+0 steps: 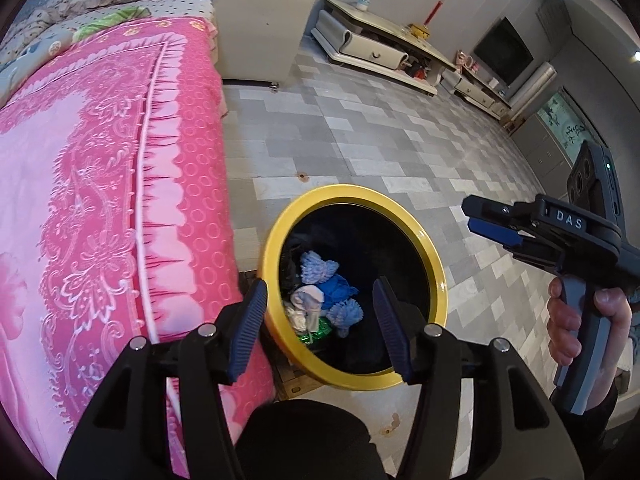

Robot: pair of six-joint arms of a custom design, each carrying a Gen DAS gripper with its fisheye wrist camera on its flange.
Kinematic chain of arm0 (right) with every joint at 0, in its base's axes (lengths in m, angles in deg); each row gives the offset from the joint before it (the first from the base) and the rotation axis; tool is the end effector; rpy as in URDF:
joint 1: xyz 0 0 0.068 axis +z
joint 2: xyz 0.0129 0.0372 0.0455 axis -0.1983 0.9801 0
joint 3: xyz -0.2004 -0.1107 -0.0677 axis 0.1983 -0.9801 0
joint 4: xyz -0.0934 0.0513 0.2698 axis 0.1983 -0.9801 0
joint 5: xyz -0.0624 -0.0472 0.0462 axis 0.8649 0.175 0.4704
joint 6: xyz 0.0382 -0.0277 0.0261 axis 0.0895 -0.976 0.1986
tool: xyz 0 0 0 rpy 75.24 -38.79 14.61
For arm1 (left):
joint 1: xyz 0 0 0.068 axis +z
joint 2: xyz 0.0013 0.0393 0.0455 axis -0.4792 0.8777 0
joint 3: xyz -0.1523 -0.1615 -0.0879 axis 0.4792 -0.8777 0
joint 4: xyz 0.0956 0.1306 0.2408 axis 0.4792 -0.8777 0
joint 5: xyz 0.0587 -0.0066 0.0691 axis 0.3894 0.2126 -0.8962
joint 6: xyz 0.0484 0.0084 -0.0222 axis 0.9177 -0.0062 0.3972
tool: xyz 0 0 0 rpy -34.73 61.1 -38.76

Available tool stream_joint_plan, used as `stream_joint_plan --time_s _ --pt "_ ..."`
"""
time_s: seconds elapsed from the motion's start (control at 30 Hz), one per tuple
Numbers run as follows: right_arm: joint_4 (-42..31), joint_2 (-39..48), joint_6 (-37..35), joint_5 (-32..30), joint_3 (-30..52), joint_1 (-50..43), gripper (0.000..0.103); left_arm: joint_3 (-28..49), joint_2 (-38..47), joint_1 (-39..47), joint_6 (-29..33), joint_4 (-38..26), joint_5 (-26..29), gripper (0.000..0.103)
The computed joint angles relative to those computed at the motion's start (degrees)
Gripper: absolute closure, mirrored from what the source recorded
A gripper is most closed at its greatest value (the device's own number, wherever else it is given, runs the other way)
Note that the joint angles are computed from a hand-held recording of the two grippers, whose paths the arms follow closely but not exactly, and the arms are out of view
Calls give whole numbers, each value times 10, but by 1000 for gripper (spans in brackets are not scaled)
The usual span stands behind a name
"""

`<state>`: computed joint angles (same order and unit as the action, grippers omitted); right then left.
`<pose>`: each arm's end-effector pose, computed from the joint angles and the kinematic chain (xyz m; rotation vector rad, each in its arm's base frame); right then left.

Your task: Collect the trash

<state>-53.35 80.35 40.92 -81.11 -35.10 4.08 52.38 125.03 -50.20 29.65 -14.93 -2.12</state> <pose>0.2542 0.0733 0.1902 0.7662 2.4314 0.5812 0.3609 -0.1584 0.1755 0.6337 2.5746 -0.6884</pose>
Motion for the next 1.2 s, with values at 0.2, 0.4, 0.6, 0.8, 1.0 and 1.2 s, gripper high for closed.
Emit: stream_joint_plan --time_s 0.2,0.4,0.6,0.8,1.0,1.2 --pt "6 31 17 21 37 55 57 -35 -42 60 13 2 15 51" --pt "11 106 21 38 113 117 57 -63 -80 126 29 2 32 51" --pt "12 214 20 45 220 178 57 -91 -130 204 68 -5 38 51" --pt "-11 327 5 60 359 239 55 -106 -166 297 108 -4 38 47" --pt "-30 413 -7 98 478 284 47 -120 -192 388 142 0 61 35" --pt "-57 475 -6 170 570 323 28 -163 -242 458 150 55 76 19"
